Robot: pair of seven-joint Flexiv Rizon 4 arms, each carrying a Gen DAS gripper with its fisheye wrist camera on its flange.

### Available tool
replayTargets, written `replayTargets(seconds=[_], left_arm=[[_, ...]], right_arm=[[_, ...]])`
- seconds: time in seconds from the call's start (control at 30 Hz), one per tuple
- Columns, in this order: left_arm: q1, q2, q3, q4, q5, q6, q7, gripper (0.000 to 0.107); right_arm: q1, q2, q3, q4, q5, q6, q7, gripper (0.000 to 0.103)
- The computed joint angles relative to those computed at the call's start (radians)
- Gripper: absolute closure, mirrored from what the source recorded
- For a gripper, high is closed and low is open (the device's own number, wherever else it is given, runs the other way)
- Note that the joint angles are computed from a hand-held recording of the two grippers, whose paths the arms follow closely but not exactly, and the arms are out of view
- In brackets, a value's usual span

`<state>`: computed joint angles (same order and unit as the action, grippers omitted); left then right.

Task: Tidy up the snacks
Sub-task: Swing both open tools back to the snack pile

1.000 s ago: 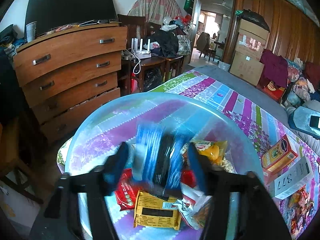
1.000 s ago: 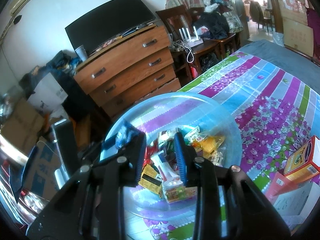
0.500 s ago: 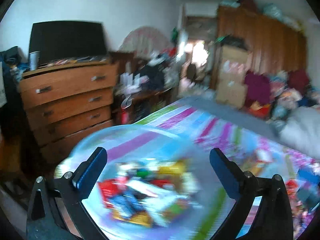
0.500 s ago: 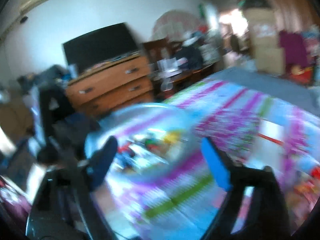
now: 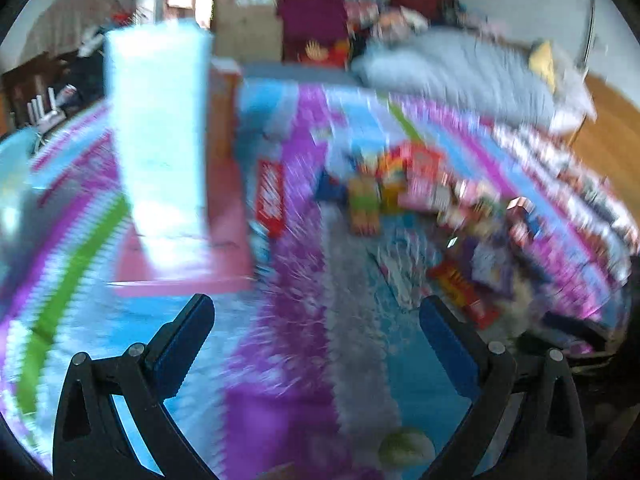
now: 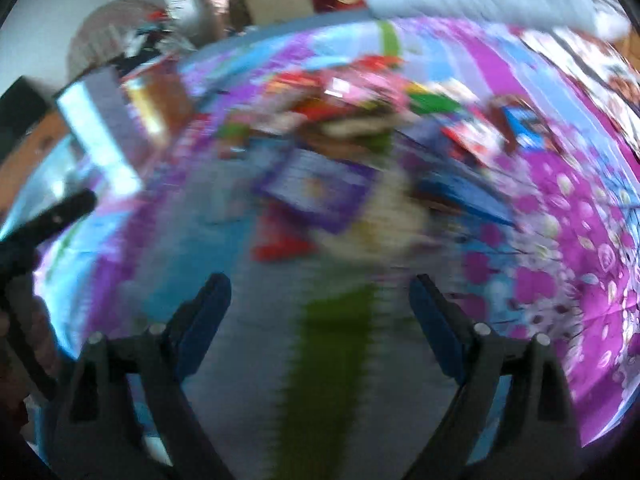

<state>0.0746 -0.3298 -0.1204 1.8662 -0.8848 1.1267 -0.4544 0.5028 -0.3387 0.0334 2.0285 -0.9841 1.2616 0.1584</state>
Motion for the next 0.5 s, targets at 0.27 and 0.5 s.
replayTargets(seconds=[0.27,0.5], left_arm=[[-0.058,-0.14,0.008,-0.104,0.238,0.062,-0.238,0.004],[-0.034,-0.167,-0.011,-0.113,0.339,0.094,-0.318,0.004]], right_arm=[[-0.017,-0.066,-0.039,-0.054,-0.005,0.025,-0.067,0.003],[0.016,-0.095,-0.092,-0.085,-0.078,0.009,0.005,0.0]])
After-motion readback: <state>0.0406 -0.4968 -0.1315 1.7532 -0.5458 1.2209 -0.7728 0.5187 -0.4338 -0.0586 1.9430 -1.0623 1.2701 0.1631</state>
